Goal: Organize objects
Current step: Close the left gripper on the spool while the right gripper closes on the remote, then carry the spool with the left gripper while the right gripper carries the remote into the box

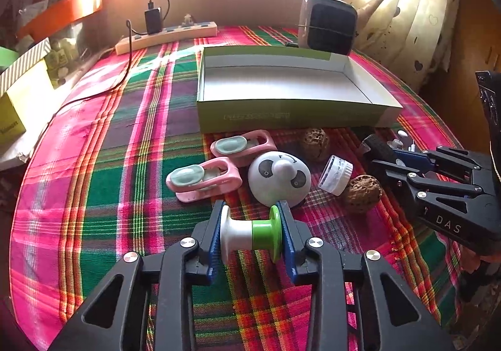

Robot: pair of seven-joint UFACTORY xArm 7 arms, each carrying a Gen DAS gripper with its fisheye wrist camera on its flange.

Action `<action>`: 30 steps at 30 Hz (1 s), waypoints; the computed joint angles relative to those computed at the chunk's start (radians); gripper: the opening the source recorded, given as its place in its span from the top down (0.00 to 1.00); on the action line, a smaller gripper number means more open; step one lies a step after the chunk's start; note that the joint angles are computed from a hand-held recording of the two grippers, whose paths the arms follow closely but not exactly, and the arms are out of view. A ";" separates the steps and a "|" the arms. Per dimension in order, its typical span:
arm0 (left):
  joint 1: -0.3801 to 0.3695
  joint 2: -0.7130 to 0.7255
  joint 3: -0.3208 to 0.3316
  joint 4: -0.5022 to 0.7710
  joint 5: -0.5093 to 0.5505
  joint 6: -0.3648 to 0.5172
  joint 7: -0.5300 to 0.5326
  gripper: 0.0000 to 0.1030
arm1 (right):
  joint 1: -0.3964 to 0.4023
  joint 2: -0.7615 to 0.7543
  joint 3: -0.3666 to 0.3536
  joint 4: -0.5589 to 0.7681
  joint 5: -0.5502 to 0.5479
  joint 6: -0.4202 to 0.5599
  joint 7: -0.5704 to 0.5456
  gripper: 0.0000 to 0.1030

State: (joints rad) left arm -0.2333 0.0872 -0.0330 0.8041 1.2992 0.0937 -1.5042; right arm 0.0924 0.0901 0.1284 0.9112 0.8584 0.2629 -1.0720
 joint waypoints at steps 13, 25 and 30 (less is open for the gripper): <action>-0.004 0.001 -0.003 0.002 -0.006 0.012 0.007 0.71 | 0.000 0.000 0.002 -0.003 -0.004 -0.008 0.001 0.73; -0.005 -0.002 -0.006 -0.002 -0.041 0.023 0.033 0.71 | 0.000 0.000 0.002 -0.006 -0.013 -0.013 0.012 0.73; -0.005 -0.003 -0.006 -0.005 -0.056 0.018 0.046 0.71 | 0.001 -0.004 -0.001 -0.008 -0.030 -0.009 0.042 0.73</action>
